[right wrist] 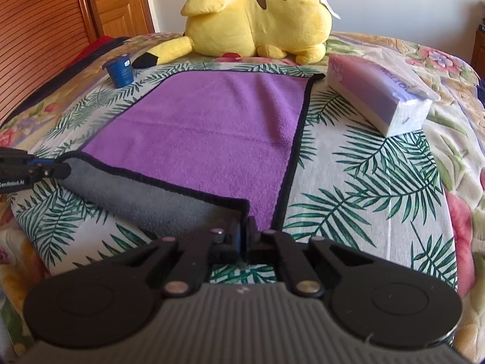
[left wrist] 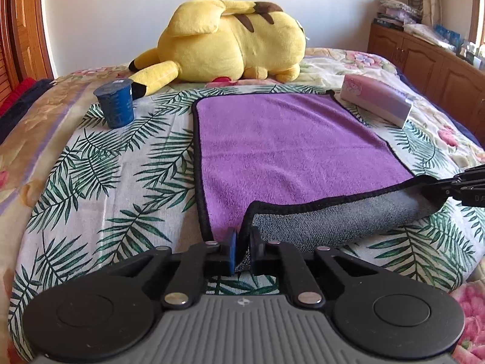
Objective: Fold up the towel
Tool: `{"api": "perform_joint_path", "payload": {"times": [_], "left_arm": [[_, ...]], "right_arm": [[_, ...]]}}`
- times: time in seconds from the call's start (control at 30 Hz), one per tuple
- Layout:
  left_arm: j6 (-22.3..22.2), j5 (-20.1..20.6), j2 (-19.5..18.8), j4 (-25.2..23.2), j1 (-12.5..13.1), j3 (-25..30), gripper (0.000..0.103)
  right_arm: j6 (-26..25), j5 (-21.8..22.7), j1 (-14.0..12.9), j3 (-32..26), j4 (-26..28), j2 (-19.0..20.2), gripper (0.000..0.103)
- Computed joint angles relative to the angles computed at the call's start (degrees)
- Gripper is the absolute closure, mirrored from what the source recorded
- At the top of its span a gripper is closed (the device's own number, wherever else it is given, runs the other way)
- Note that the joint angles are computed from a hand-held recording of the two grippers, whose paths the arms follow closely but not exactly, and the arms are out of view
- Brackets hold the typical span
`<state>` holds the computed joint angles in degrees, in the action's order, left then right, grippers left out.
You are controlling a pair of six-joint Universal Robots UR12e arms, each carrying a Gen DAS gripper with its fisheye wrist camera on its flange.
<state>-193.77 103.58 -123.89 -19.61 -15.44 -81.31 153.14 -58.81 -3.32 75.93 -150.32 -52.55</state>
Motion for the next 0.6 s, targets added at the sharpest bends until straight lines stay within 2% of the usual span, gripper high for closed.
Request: {"api": "perform_joint_path", "payload": {"times": [0.23,0.6], "left_arm": [[0.5,0.4,0.1,3.1,-0.2,-0.1,0.103],[0.2,0.6,0.4,6.9,-0.2,-0.5,0.103]], "right_arm": [[0.3,1.0,-0.1,0.6,-3.9,0.1,0.100],[3.6,3.0,-0.6,1.0,-8.8,0.3,0.100]]}}
